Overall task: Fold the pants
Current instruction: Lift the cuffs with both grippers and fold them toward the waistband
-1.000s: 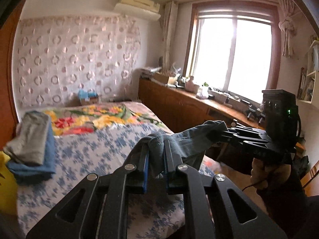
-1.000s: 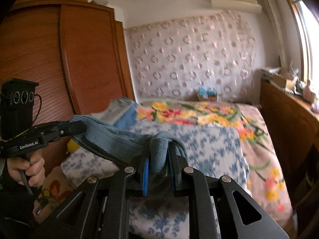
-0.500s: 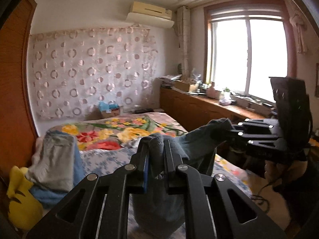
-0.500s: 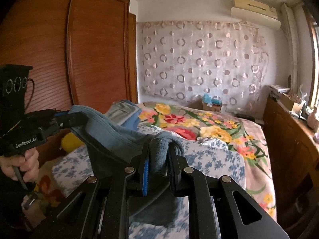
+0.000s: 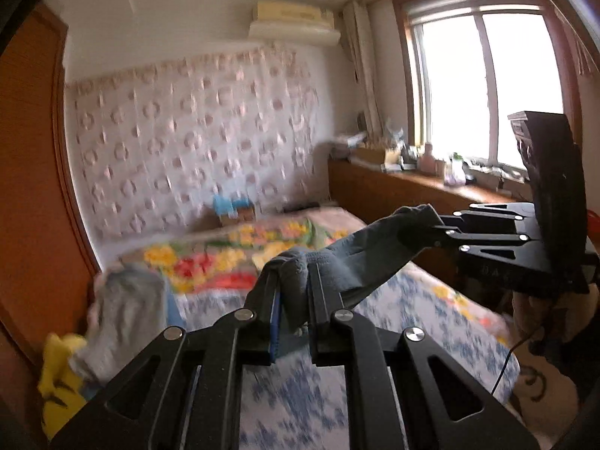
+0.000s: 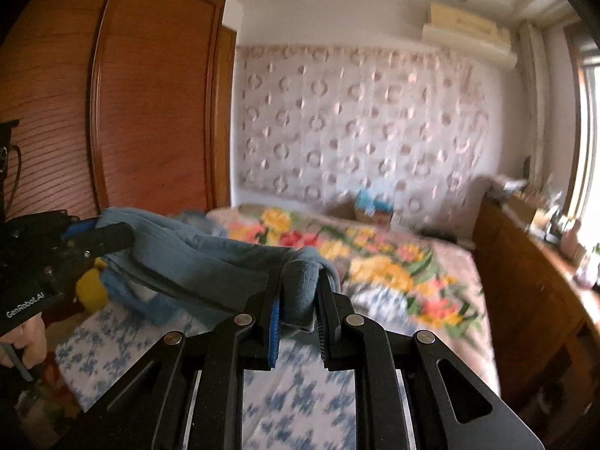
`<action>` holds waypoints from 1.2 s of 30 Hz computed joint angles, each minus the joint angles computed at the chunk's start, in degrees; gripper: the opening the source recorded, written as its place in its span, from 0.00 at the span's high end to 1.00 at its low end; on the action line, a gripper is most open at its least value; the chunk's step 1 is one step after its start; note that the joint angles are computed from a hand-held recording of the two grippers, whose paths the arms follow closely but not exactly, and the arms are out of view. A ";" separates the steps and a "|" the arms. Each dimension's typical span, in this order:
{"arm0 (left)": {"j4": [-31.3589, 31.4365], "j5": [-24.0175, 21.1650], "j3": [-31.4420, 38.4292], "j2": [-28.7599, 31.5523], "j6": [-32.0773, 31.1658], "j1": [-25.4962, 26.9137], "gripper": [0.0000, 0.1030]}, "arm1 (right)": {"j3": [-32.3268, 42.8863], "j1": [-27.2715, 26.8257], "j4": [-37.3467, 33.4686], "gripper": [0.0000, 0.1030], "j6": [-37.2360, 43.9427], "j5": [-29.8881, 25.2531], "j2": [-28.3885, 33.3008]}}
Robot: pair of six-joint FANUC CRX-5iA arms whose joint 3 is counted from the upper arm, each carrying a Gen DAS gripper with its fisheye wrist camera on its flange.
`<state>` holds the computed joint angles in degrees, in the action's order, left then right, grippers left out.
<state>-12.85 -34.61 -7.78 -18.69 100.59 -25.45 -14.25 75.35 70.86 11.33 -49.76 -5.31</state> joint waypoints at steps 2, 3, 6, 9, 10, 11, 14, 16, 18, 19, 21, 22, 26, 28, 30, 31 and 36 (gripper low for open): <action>0.44 -1.31 -0.63 0.17 -0.12 0.02 0.88 | -0.62 -0.05 -2.86 0.84 0.68 0.81 0.10; 1.29 -1.66 -0.99 0.21 -0.69 0.28 0.88 | -0.36 -0.15 -4.21 0.84 1.53 1.11 0.45; 2.45 -2.77 -1.57 0.10 -1.14 0.12 0.88 | 1.73 -0.02 -7.62 0.84 4.88 0.80 1.76; 2.83 -3.22 -2.31 -0.59 -1.27 -0.44 0.88 | 3.78 0.03 -10.16 0.84 7.33 0.60 2.47; 2.85 -3.31 -2.74 -0.98 -1.24 -0.68 0.88 | 4.41 0.00 -10.70 0.84 7.91 0.57 2.66; 2.75 -3.50 -3.24 -1.42 -1.15 -0.97 0.88 | 4.67 0.12 -10.96 0.84 8.20 0.56 2.71; 2.92 -4.04 -5.55 -3.33 -0.78 -1.49 0.88 | 2.88 0.39 -12.19 0.84 9.22 0.68 0.36; 4.56 -3.75 -7.97 -5.16 -0.95 -1.51 0.88 | -0.01 0.62 -12.83 0.84 7.80 1.88 -2.16; 4.18 -3.98 -9.69 -6.89 0.09 -2.39 0.88 | -2.68 1.48 -12.66 0.84 5.61 2.89 -4.03; 4.13 -4.08 -10.16 -7.38 0.53 -2.71 0.88 | -3.77 2.04 -12.18 0.84 4.44 2.83 -4.74; 4.80 -4.14 -11.50 -8.57 0.89 -3.06 0.88 | -5.68 2.98 -11.56 0.84 2.47 3.43 -6.24; 4.28 -4.46 -11.94 -9.12 1.68 -3.73 0.88 | -6.18 3.19 -11.51 0.84 2.06 3.64 -6.77; 3.21 -5.23 -12.91 -10.12 3.32 -5.08 0.88 | -8.67 4.55 -9.85 0.84 -0.46 3.41 -8.32; 2.97 -5.52 -13.44 -10.50 4.06 -5.86 0.88 | -9.35 4.95 -10.03 0.84 -0.86 3.32 -8.66; 3.73 -5.46 -14.36 -11.15 3.83 -5.85 0.88 | -9.84 5.42 -10.52 0.84 -0.91 3.02 -9.08; 3.21 -5.58 -14.70 -11.46 4.80 -6.51 0.88 | -9.69 5.48 -10.83 0.84 -0.96 2.88 -8.95; 3.13 -5.64 -18.06 -13.64 7.71 -8.36 0.88 | -11.98 6.48 -11.01 0.84 -4.01 3.11 -10.61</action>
<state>-9.71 -40.25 -25.84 -32.33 108.30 -33.82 -26.23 81.84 59.85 7.32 -46.66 -15.92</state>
